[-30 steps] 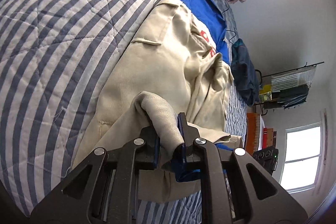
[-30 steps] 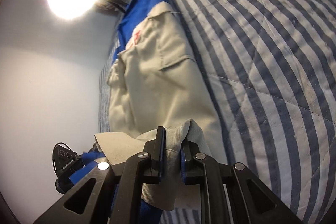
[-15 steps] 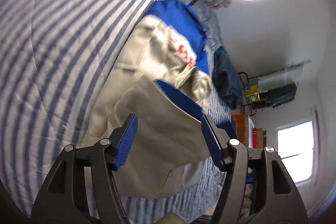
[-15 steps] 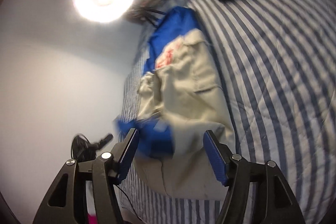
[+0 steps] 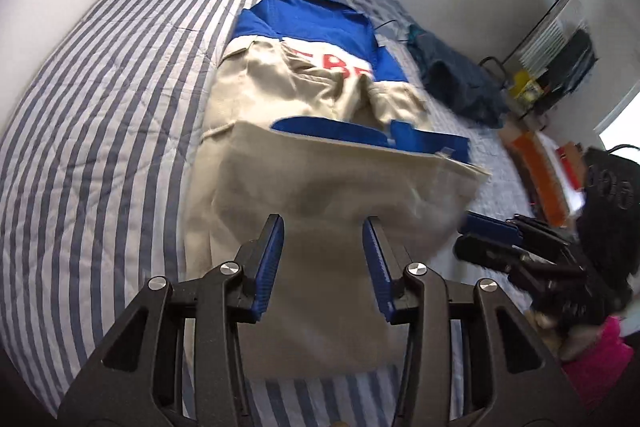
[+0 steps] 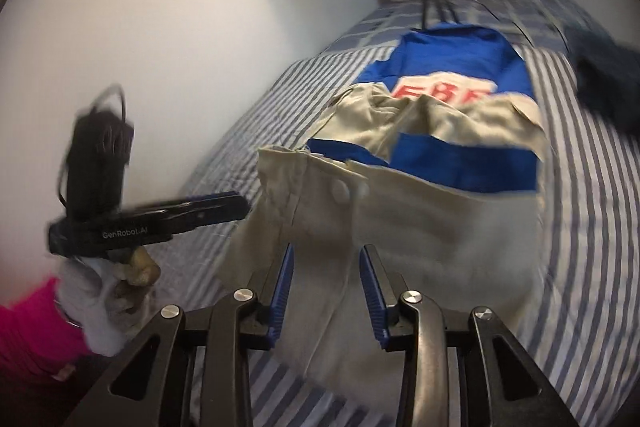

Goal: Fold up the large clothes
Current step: 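Lay the hem over the jacket and open both tools, then lift both open tools away from the folded jacket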

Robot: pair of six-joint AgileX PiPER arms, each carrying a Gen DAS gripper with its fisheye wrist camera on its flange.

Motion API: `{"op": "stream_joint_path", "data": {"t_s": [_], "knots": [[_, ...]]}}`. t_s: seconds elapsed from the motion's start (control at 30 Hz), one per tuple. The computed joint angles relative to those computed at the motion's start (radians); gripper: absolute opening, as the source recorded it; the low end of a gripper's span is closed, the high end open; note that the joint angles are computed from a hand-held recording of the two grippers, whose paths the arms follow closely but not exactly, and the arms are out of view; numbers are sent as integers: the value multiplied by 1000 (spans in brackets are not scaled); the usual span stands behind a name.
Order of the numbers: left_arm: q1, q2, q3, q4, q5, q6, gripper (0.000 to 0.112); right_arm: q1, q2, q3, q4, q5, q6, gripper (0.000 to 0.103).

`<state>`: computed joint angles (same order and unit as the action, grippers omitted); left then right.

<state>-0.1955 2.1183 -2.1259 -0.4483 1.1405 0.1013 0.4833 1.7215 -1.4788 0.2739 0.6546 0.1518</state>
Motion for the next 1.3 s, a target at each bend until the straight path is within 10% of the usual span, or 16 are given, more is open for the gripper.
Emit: {"op": "stream_joint_path", "data": {"t_s": [0.27, 0.53, 0.83, 1.0, 1.3], "knots": [[-65, 165, -138, 192, -18, -97, 42, -38, 231, -174, -116, 104, 124, 35], [108, 20, -23, -3, 14, -2, 42, -147, 19, 61, 102, -30, -4, 33], [87, -72, 113, 43, -35, 81, 36, -142, -93, 95, -147, 37, 118, 26], [58, 78, -91, 42, 44, -21, 36, -151, -36, 60, -210, 60, 212, 34], [15, 55, 100, 226, -134, -68, 42, -152, 60, 23, -243, 48, 169, 29]]}}
